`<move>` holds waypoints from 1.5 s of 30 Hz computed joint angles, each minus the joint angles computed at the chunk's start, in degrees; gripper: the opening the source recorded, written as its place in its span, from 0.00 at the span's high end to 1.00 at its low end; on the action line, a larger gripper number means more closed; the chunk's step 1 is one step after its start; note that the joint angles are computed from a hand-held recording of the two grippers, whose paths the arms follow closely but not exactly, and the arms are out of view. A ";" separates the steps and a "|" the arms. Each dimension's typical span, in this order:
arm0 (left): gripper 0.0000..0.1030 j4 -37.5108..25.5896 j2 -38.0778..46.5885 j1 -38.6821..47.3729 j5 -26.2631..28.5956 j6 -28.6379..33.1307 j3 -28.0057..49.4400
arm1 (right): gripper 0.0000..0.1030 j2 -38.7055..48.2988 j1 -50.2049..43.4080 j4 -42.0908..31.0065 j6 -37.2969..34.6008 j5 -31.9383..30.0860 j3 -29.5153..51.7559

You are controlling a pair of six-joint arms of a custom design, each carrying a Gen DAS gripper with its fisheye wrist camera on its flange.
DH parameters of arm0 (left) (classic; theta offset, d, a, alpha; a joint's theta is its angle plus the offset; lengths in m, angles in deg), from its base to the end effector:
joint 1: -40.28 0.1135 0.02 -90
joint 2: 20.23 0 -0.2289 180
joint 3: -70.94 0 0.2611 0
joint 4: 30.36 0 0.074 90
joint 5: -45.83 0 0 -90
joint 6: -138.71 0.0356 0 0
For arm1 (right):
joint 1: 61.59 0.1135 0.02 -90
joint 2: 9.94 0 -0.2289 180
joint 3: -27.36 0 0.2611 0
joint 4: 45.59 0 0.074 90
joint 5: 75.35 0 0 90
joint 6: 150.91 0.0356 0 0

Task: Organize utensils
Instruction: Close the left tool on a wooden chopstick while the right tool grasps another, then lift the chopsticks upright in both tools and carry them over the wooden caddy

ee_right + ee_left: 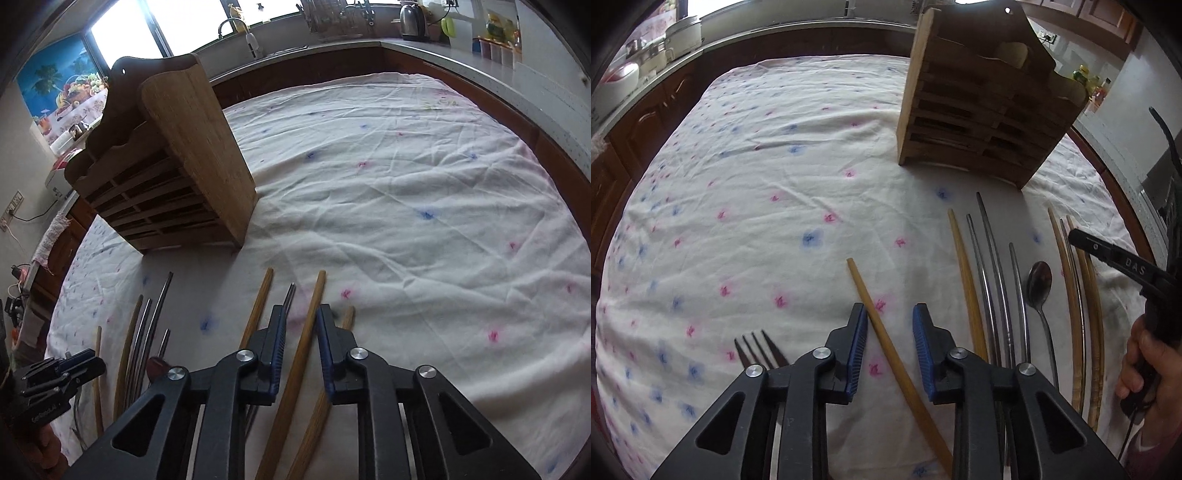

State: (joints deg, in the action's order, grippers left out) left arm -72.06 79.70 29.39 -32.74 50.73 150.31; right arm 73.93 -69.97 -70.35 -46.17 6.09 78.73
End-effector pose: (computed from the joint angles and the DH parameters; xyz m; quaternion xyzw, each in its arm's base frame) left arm 0.3469 -0.0739 0.1509 0.1323 0.9572 -0.1148 0.2303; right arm 0.2727 -0.0348 0.1089 0.1711 0.9416 0.0871 0.2766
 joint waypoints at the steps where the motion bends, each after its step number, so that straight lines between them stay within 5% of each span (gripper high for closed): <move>1: 0.77 0.15 0.03 -0.29 0.01 0.35 -0.02 | 0.84 0.36 0.63 -0.15 -0.24 0.88 0.41; 8: 0.92 1.65 0.47 -0.38 1.62 2.67 -0.58 | 0.92 0.22 0.23 1.16 -0.87 0.83 -0.32; 17: 0.95 0.90 -1.52 0.55 3.34 2.71 -1.14 | 0.94 -9.85 0.38 -2.13 1.68 -3.68 -3.64; 31: 0.97 -3.25 -18.79 4.51 10.64 4.77 -7.93 | 0.95 -34.25 4.35 -15.90 2.00 -1.48 -5.06; 45: 0.98 -8.31 -40.34 13.60 21.65 7.21 -12.65 | 0.95 -42.21 9.26 -21.15 2.40 2.77 1.56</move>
